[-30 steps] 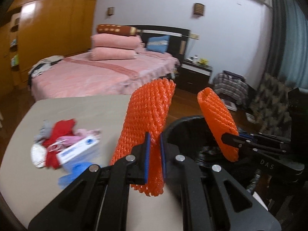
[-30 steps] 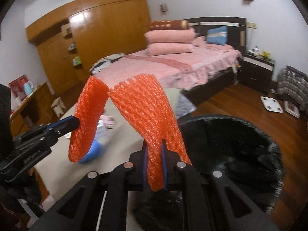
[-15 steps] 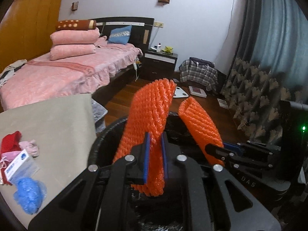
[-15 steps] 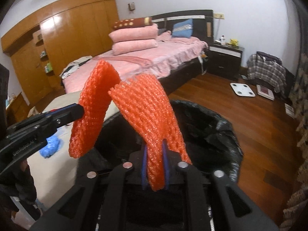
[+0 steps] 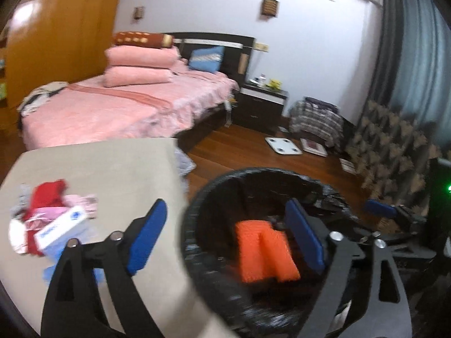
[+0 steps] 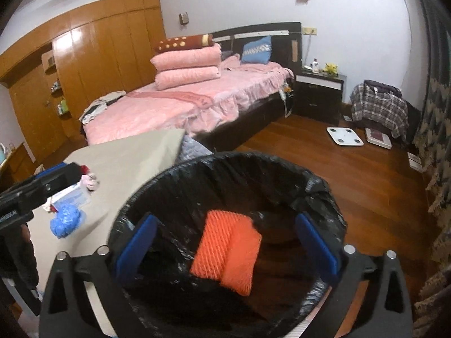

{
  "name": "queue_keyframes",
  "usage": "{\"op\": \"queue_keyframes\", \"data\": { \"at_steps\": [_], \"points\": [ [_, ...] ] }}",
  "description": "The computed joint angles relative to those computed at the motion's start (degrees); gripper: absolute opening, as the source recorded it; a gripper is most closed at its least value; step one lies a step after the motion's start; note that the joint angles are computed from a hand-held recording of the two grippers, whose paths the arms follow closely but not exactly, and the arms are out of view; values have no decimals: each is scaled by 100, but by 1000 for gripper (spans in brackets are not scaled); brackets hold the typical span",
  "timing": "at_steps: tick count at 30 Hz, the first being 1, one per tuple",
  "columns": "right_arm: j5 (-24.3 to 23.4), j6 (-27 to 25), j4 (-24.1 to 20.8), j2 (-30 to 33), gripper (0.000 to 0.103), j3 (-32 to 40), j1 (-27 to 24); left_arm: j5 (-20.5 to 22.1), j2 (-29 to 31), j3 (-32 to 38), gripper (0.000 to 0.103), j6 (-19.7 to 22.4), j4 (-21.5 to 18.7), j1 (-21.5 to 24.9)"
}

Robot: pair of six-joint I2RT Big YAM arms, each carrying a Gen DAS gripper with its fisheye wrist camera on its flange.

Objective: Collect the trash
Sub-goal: 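Carry both orange nets over the bin and open both tools to drop them, then grasp the blue plastic bag with the right tool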

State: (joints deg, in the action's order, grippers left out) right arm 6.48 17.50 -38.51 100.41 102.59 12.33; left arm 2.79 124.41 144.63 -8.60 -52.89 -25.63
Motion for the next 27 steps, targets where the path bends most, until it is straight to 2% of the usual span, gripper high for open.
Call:
{"op": "queue_keyframes", "data": {
  "at_steps": [4,11,23,27],
  "points": [
    [-157,111,-11,201,97,369,166,-407,-660,-1058,89,-22,429,225],
    [-353,-33,-104,789,97,1208,614,-954,-1371,-2139,89,-95,768,687],
    [-649,-312,-530,2080,97,2972,1239,-1415,-1965,-3193,89,-173,1070,1317],
    [-735,-413,-880,2667,97,3832,1411,-1465,-2022,-3394,89,-148,1181,1453]
  ]
}}
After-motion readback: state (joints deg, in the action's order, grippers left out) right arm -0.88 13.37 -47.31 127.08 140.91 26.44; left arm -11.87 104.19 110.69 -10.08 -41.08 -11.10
